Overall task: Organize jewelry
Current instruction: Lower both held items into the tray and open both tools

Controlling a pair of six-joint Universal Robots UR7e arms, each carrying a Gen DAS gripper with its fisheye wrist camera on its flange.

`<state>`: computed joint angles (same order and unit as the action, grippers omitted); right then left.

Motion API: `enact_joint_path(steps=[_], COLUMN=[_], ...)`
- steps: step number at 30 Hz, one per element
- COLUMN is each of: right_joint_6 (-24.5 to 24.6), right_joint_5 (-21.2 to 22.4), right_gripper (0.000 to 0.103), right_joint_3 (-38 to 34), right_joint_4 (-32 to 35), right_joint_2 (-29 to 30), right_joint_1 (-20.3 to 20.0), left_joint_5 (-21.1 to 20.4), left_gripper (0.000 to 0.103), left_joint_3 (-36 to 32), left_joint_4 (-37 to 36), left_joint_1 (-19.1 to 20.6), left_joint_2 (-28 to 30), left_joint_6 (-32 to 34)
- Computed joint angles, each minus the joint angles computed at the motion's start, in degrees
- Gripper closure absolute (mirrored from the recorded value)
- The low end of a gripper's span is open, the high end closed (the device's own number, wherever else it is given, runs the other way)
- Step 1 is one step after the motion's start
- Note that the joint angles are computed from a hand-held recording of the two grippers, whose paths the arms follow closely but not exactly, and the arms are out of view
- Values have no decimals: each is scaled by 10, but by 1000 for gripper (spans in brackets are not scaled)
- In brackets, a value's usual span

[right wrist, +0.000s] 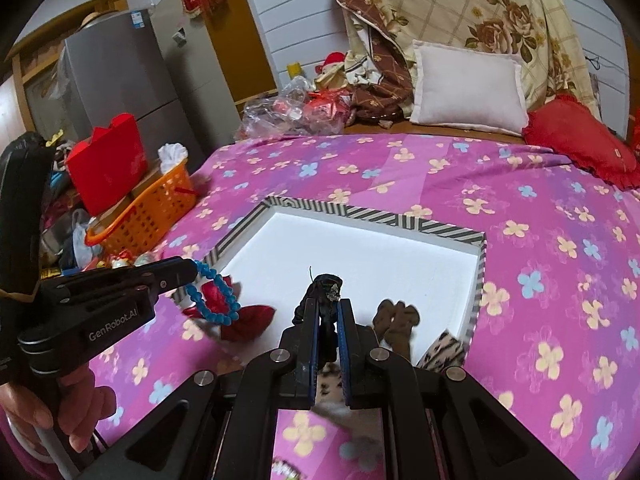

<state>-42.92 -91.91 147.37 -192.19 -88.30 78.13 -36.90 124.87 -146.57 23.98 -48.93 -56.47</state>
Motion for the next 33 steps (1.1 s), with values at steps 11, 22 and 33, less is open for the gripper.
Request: enact_joint_path(steps=[11, 22, 33], right_joint_6=[18, 19, 16], right_joint_5=[-24, -45, -58], right_gripper=[95, 95, 95], right_joint_3=[-49, -67, -68], right_joint_4=[2, -1, -8], right_joint_2=[69, 114, 128], right_joint_1=[-8, -23, -23], left_joint_5=[-21, -32, -27], left_gripper=[96, 96, 96], left_joint_3=[-37, -40, -37], left_joint_4=[-62, -59, -54], left_joint_1=[50, 74, 79], left_joint_2=[50, 70, 70], left_joint_6=[56, 45, 35])
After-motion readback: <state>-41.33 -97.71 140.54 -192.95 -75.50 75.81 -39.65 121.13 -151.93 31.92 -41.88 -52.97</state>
